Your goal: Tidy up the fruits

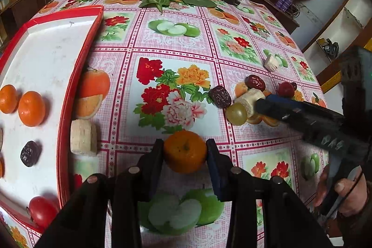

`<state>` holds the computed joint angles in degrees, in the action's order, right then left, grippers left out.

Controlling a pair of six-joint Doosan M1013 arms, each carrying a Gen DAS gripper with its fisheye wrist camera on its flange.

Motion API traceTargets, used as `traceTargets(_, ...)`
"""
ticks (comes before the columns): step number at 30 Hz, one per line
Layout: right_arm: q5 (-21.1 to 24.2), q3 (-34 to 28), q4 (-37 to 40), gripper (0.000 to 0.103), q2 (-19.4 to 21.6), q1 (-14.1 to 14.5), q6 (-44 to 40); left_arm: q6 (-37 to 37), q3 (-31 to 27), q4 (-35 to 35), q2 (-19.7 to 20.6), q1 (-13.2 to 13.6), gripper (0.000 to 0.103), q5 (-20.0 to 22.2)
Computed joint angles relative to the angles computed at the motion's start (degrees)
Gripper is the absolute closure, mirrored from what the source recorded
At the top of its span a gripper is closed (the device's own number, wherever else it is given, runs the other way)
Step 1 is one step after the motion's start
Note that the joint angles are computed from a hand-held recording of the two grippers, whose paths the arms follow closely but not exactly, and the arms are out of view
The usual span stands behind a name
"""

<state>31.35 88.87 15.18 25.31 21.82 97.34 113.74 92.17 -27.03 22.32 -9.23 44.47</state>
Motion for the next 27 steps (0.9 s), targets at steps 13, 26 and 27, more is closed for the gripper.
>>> traceTargets(13, 1.9, -2.1, -4.0, 0.063, 1.1, 1.5, -3.7, 1.2, 0.6, -1.2, -0.3, 0.4, 0.063, -0.5)
traceTargets(26, 3.4, -1.7, -10.5, 0.062, 1.1, 2.9, -2.9, 2.0, 0.8, -1.4, -0.4, 0.4, 0.063, -0.8)
traceTargets(27, 2.7, -1.7, -11.1, 0.063, 1.1, 2.9, -2.8, 2.3, 1.0, -1.6, -0.5, 0.4, 0.063, -1.2)
